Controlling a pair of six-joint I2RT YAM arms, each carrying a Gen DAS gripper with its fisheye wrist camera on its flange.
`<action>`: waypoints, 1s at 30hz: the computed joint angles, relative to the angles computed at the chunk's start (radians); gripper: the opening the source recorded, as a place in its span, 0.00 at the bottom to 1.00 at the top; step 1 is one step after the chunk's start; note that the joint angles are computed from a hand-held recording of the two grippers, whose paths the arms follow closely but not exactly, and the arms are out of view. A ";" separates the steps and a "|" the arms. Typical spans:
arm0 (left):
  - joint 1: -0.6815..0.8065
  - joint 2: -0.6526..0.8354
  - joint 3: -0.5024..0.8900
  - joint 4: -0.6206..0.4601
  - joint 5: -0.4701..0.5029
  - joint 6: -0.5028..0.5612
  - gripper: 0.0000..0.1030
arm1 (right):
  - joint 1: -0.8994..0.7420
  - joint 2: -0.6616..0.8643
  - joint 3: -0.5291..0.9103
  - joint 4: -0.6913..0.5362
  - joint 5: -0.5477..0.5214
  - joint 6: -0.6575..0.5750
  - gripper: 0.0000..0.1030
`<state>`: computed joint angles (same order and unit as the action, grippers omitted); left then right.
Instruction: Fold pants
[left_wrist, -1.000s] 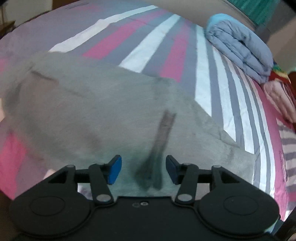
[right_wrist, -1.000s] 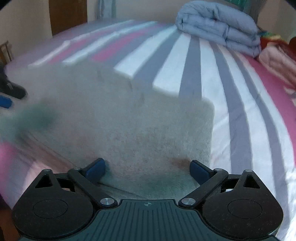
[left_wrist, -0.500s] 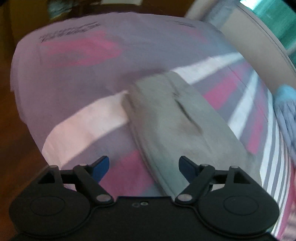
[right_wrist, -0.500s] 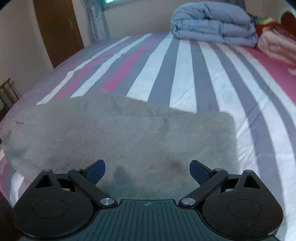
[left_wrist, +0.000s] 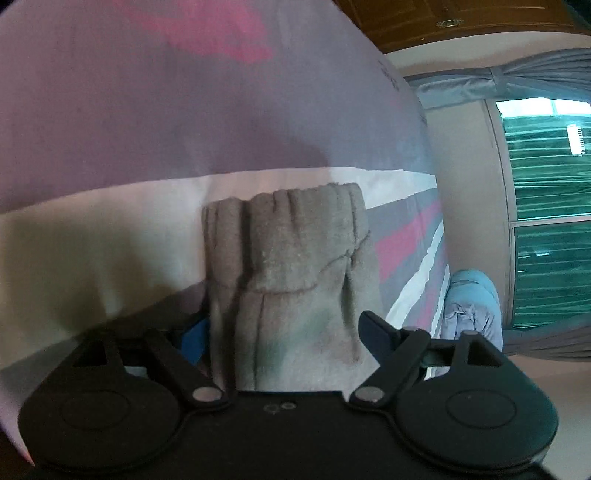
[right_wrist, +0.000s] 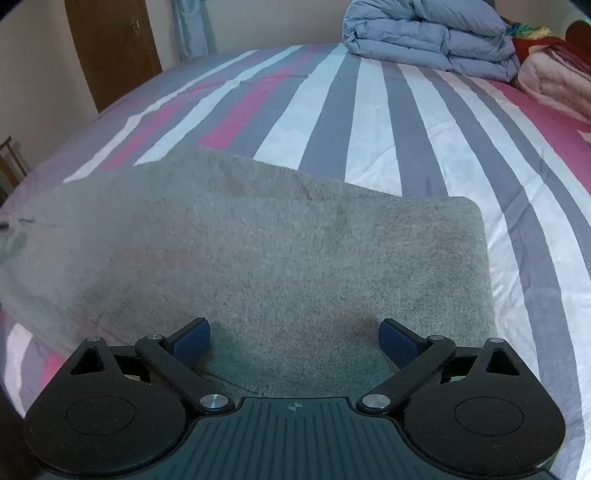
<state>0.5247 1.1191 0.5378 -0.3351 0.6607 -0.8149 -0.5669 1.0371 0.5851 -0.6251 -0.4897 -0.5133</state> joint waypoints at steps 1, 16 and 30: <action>-0.005 0.022 -0.007 0.042 0.006 -0.013 0.74 | 0.003 -0.002 -0.004 0.006 0.004 0.003 0.95; -0.073 -0.017 -0.114 0.227 -0.068 -0.077 0.16 | 0.040 -0.013 -0.021 0.043 0.039 0.029 0.98; -0.323 -0.260 0.110 -0.043 -0.180 0.053 0.13 | 0.223 -0.088 -0.076 0.090 0.179 0.018 0.98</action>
